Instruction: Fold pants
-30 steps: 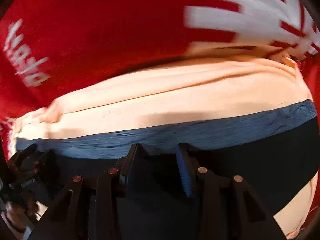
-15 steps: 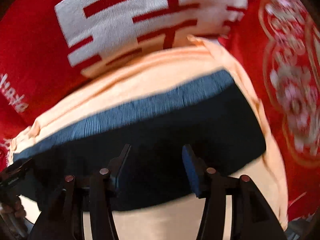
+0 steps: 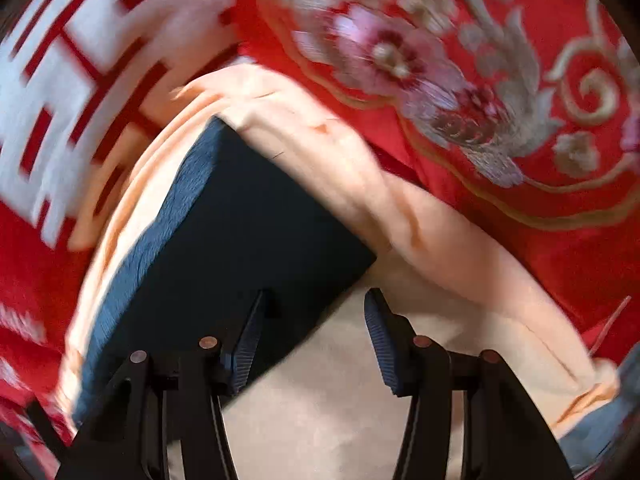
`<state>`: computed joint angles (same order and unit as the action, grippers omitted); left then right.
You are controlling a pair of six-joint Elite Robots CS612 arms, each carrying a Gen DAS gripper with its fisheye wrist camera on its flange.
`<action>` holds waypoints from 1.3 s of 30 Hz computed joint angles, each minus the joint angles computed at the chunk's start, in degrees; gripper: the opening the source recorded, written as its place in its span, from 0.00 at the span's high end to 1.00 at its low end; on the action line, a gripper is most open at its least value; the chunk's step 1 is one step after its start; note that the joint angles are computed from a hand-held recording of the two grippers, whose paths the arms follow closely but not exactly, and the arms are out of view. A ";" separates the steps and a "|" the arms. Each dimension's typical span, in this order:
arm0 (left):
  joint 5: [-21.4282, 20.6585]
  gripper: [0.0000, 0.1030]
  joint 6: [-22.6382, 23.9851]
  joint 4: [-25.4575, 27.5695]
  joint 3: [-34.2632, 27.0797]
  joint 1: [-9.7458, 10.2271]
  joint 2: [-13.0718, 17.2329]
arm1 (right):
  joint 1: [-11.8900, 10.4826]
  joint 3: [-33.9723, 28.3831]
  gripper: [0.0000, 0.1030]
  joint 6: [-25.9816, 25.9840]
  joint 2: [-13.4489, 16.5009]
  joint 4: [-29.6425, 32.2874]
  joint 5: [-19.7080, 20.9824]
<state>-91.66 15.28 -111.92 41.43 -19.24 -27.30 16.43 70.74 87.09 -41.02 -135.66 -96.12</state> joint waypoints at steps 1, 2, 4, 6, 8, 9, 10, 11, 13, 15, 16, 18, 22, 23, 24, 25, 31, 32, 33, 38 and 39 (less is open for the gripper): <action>0.29 0.00 0.05 0.19 -0.05 -0.08 -0.02 | 0.09 -0.39 0.66 -1.08 -0.12 1.06 -0.83; 0.48 0.00 0.05 -0.05 0.45 -0.15 -0.21 | 0.17 -0.99 0.68 -2.95 -0.01 2.10 -1.74; 0.90 0.00 -0.17 -0.24 0.70 -0.21 -0.33 | 0.18 -1.84 0.68 -4.70 0.24 4.78 -1.90; 1.38 0.00 -0.63 -1.62 2.77 -0.39 -1.39 | 0.29 -2.32 0.67 -5.37 0.21 7.46 -3.25; 1.56 0.00 -1.11 -1.69 3.08 -0.52 -1.45 | 0.41 -4.30 0.61 -6.42 0.52 12.83 -5.82; 1.57 0.00 -1.27 -1.43 2.87 -0.50 -1.32 | 0.50 -4.74 0.61 -6.65 0.31 14.10 -6.35; 1.58 0.00 -1.36 -1.19 2.83 -0.45 -1.37 | 0.68 -5.11 0.60 -6.74 0.02 15.03 -7.04; 1.63 0.00 -1.42 -1.17 2.91 -0.47 -1.43 | 0.96 -5.56 0.58 -7.30 -0.15 15.68 -7.92; 1.68 0.00 -1.51 -1.49 3.20 -0.48 -1.56 | 1.51 -6.31 0.58 -9.23 -0.20 15.35 -9.11; 1.68 0.00 -1.81 -1.73 3.60 -0.33 -1.83 | 1.93 -7.49 0.58 -13.09 0.48 12.87 -9.32; 1.70 0.00 -2.02 -1.86 3.77 -0.37 -1.88 | 2.01 -8.48 0.55 -15.38 1.18 11.96 -9.07; 1.70 0.00 -2.06 -1.97 3.78 -0.33 -1.82 | 2.07 -11.52 0.53 -19.50 3.15 11.17 -8.27; 1.51 0.00 -1.89 -2.34 3.97 -0.30 -1.68 | 1.00 -18.81 0.53 -25.44 8.32 11.15 -5.55; 1.50 0.00 -1.82 -2.10 3.07 -0.24 -1.05 | 0.78 -21.24 0.53 -26.85 9.80 12.72 -4.65; 1.54 0.00 -1.82 -2.21 3.23 -0.25 -1.14 | 0.52 -23.28 0.53 -27.54 10.90 14.29 -4.07; 1.63 0.00 -1.82 -2.35 3.38 -0.26 -1.19 | 0.32 -24.71 0.53 -27.71 11.74 15.45 -3.74; 1.48 0.00 -1.52 -2.24 2.30 0.02 -0.35 | -0.77 -25.22 0.53 -27.85 12.68 16.95 -4.58; 1.43 0.00 -1.41 -2.45 2.42 0.02 -0.39 | -0.84 -25.07 0.53 -28.68 12.71 16.33 -5.36; 1.38 0.00 -1.29 -2.68 2.67 0.07 -0.47 | -0.81 -25.20 0.53 -29.41 12.71 16.67 -5.97; 1.22 0.00 -0.94 -2.70 2.88 0.11 -0.55 | -0.83 -27.28 0.53 -30.56 13.91 18.31 -8.16; 1.27 0.00 -1.02 -2.47 2.78 0.06 -0.53 | -0.82 -28.51 0.53 -31.35 14.58 19.24 -8.75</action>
<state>-90.40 14.26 -114.39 44.21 -19.18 -27.83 15.62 42.23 55.74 -26.44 -116.42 -104.88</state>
